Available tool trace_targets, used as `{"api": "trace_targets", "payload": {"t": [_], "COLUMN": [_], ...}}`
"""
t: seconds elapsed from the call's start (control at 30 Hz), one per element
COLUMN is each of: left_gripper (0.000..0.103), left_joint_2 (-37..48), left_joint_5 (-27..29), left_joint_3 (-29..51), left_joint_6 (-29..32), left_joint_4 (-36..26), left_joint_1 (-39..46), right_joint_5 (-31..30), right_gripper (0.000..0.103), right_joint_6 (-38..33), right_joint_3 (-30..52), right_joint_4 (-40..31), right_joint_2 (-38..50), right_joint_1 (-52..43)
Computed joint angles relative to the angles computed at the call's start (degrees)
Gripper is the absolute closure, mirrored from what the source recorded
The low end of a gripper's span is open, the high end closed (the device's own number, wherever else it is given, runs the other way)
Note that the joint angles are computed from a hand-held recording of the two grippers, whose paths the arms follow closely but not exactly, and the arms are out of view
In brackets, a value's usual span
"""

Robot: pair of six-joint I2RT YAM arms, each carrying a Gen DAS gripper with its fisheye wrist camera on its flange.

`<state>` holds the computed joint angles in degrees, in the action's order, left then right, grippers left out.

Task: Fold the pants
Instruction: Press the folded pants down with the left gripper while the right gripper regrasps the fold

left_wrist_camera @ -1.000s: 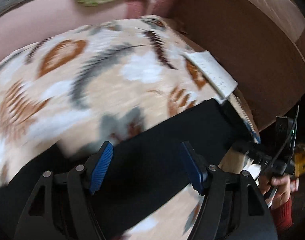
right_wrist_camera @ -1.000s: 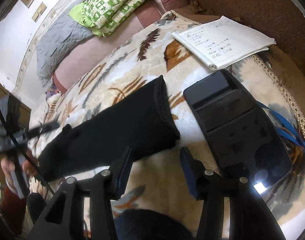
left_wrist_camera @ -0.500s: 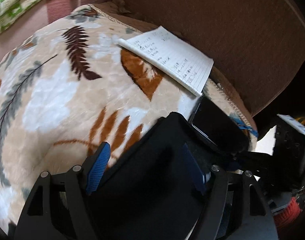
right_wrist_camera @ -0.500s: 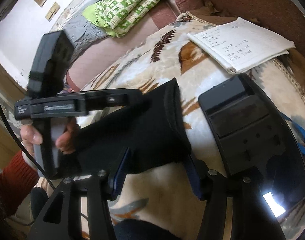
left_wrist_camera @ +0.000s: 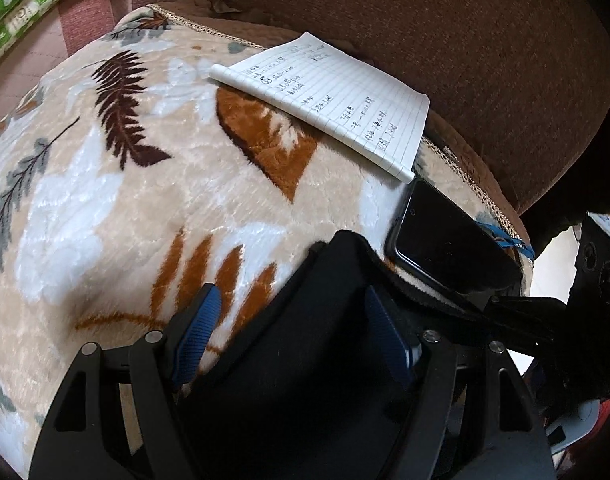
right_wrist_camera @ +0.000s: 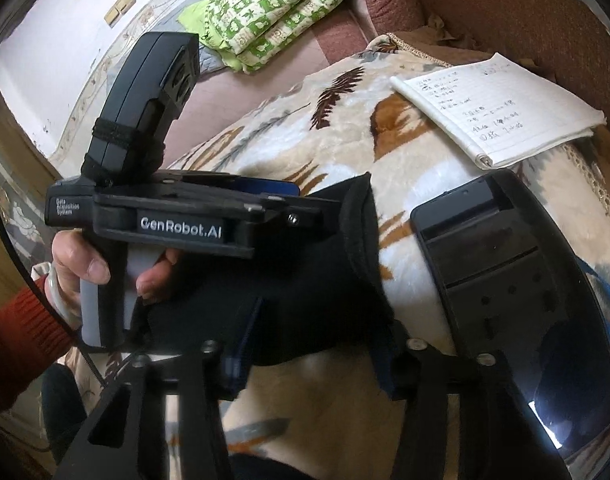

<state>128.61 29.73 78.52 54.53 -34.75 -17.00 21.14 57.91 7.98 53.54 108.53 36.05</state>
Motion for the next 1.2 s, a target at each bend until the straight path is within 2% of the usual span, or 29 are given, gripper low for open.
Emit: {"api": "trace_targets", "payload": {"t": [0.03,0.07,0.1,0.13,0.17,0.23,0.33,0.4,0.47,0.53,0.63,0.7,0.77,0.93,0.97,1.0,1.07,1.1,1.17,1.2], "left_gripper": [0.029,0.029,0.029,0.032,0.040,0.048,0.048,0.048,0.048,0.048,0.046,0.039,0.037,0.036,0.036,0.036,0.036,0.036,0.035,0.035], "left_joint_2": [-0.1,-0.4,-0.7,-0.9,-1.0,-1.3,-3.6,-4.6,-4.4,-3.0,2.9,8.9,15.8,27.3,28.9,29.4,29.0,28.0,25.0,23.7], "left_joint_5": [0.2,0.4,0.5,0.9,1.6,3.1,4.7,6.9,9.2,10.3,11.7,13.0,13.7,11.2,10.2,9.6,8.4,7.8,7.0,6.7], "left_joint_3": [-0.5,-1.4,-2.1,-2.6,-2.5,-1.3,-0.9,1.7,6.7,12.3,24.5,34.9,46.3,64.0,65.9,66.1,63.7,61.3,54.6,51.6], "left_joint_6": [0.2,0.4,0.4,0.6,1.1,1.6,1.7,2.4,2.9,2.6,3.4,4.2,4.3,0.8,0.5,0.1,0.1,0.5,1.5,1.5], "left_joint_4": [0.8,2.0,3.0,3.6,3.0,0.0,-1.9,-6.5,-12.9,-18.1,-28.1,-36.0,-43.5,-49.6,-50.2,-49.8,-47.8,-46.3,-42.5,-40.6], "left_joint_1": [0.0,-0.1,-0.2,-0.1,0.1,0.9,2.8,5.4,9.3,13.2,20.9,26.3,31.2,38.9,39.9,40.5,41.7,42.1,42.8,42.7], "right_joint_5": [-0.9,-2.2,-2.9,-3.1,-2.2,0.0,3.0,6.1,8.1,9.4,9.2,7.9,5.6,-2.2,-4.1,-6.7,-7.3,-7.6,-12.5,-13.5], "right_gripper": [0.077,0.084,0.087,0.087,0.089,0.089,0.089,0.089,0.089,0.089,0.089,0.089,0.089,0.089,0.089,0.082,0.079,0.073,0.058,0.055], "right_joint_6": [-0.1,0.1,0.4,0.7,0.5,0.6,-0.2,-1.6,-2.9,-5.3,-9.8,-12.3,-14.2,-16.5,-16.4,-15.7,-14.7,-14.8,-13.9,-13.5], "right_joint_3": [-0.1,-0.7,-1.2,-1.2,-0.9,-0.2,2.3,5.7,10.2,15.2,23.1,29.4,35.5,55.7,59.5,63.8,65.4,63.6,56.3,51.3], "right_joint_4": [2.0,7.0,10.4,10.6,7.3,-0.4,-14.8,-24.9,-32.6,-36.6,-38.9,-39.8,-39.5,-42.7,-43.9,-45.4,-45.7,-43.9,-37.0,-32.2], "right_joint_2": [1.5,4.6,6.5,6.4,3.8,-2.8,-14.8,-21.2,-24.0,-24.0,-20.1,-15.0,-8.6,12.2,16.1,20.5,22.8,21.6,16.9,13.7], "right_joint_1": [-1.0,-2.2,-2.7,-2.8,-2.3,-0.6,1.9,4.5,6.5,8.4,10.2,10.8,11.0,11.0,10.8,10.5,10.8,10.7,9.9,9.6]}}
